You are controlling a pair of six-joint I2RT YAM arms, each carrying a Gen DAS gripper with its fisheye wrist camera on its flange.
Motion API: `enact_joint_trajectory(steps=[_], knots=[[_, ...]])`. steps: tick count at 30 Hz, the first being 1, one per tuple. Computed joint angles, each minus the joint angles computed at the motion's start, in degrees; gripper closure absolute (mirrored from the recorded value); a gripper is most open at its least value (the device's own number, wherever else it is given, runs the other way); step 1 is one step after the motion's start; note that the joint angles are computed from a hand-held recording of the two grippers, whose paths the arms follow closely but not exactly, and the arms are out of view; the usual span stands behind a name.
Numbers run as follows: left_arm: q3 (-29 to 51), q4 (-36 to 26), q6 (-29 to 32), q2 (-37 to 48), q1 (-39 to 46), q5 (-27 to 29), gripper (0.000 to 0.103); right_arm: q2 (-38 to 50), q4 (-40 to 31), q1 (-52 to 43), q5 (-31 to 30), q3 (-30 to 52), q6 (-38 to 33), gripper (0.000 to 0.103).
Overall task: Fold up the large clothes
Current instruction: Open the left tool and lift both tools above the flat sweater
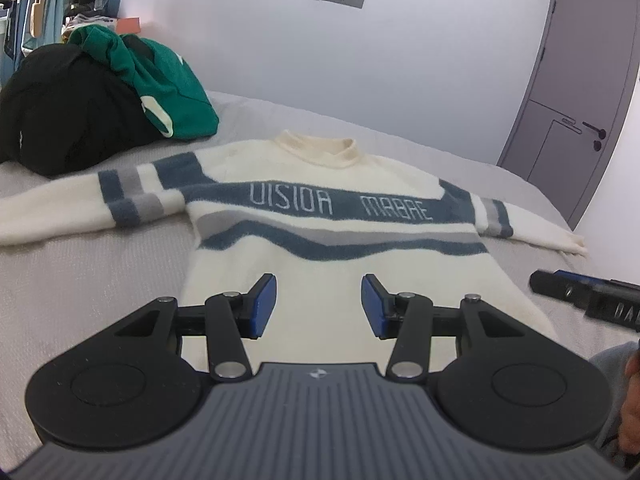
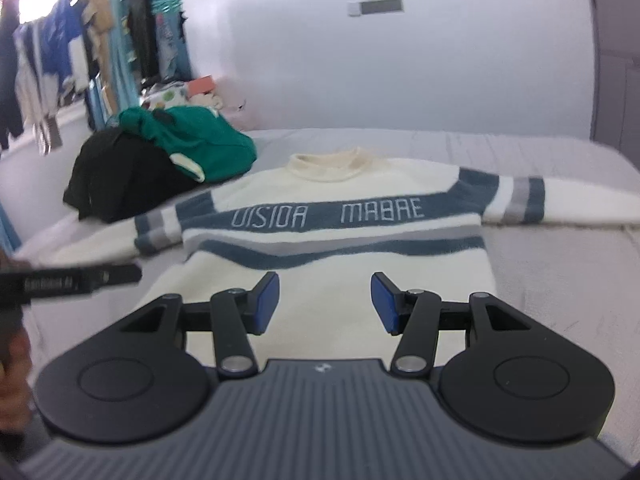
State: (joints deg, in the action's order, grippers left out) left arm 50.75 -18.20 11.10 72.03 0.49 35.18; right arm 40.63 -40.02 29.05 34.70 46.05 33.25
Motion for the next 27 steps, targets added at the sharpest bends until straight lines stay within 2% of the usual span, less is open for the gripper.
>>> enact_joint_trajectory(steps=[5,7,9,12,16,19,24,27], knots=[[0.01,1.05,-1.11,2.2,0.31,-0.89,0.045,-3.11,0.97,-12.32,-10.16,-0.66,1.4,0.05],[-0.03,1.93,-1.93,3.22,0.38,-1.62,0.042,-4.33,1.73,-19.54,-15.23,-0.49,-0.4,0.05],[0.08,2.78,-3.19,4.52,0.33,-2.55,0.039,-5.1,2.38,-29.71,-23.05,-0.09,-3.49,0.05],[0.58,3.26,-3.08,6.51,0.11,-3.35,0.036,-4.46,2.21,-47.81,-39.33,0.8,-6.97,0.049],[1.02,4.24,-2.92,9.01,-0.51,-5.02,0.033,-2.73,3.28,-64.88,-49.48,0.3,-12.78,0.049],[1.71,4.63,-3.52,10.89,-0.83,-5.99,0.03,1.05,7.07,-76.22,-56.53,-1.43,-15.86,0.039],[3.59,4.5,-6.33,14.05,-1.15,-6.85,0.028,12.61,16.85,-86.44,-61.3,-4.03,-19.01,0.038],[4.4,5.21,-7.7,15.93,-1.94,-8.47,0.028,21.48,24.81,-89.21,-59.85,-4.74,-20.59,0.038]])
